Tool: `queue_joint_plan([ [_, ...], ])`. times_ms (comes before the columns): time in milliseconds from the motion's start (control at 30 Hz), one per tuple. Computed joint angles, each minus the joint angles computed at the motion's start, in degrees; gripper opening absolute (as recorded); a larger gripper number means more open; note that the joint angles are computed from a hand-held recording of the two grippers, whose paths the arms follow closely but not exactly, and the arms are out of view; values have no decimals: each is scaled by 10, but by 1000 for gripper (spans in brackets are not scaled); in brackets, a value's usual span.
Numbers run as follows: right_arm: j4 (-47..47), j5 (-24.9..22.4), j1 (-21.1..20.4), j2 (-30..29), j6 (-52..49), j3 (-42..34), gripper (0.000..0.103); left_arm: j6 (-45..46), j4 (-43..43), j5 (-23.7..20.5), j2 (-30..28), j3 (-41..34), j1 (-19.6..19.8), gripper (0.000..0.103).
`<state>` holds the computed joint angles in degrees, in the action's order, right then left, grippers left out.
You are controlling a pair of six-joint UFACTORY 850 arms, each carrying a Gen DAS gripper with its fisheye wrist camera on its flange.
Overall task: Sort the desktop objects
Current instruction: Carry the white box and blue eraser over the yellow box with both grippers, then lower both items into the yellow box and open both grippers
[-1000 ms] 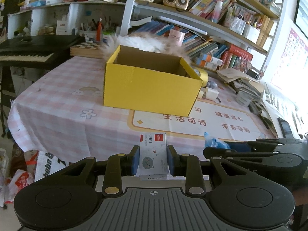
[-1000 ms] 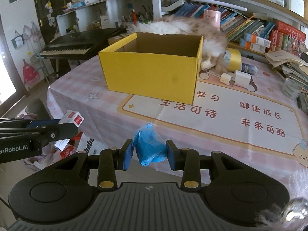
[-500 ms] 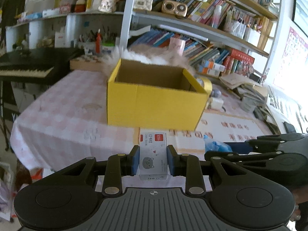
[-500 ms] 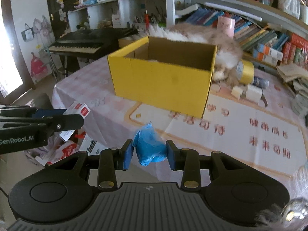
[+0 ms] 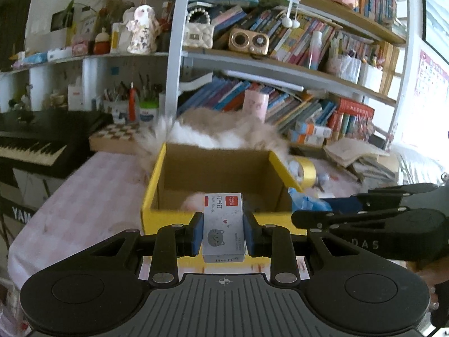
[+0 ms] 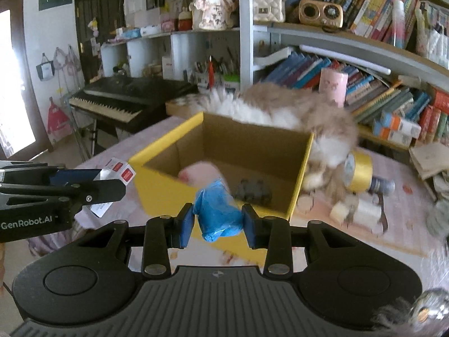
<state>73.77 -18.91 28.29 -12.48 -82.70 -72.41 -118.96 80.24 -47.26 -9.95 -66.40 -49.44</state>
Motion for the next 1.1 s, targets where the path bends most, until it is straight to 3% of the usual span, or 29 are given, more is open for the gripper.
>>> queue_joint_plan([
  [200, -21, -22, -9, -70, 11, -89, 34, 43, 1, 17, -37, -49, 43, 28],
  [467, -147, -66, -14, -178, 96, -237, 34, 118, -28, 35, -96, -126, 93, 28],
  [600, -220, -86, -11, -232, 128, -312, 34, 187, -84, 61, -124, -164, 120, 28],
  [1100, -482, -203, 9, -421, 244, -584, 34, 403, -309, 76, -213, -265, 182, 29],
])
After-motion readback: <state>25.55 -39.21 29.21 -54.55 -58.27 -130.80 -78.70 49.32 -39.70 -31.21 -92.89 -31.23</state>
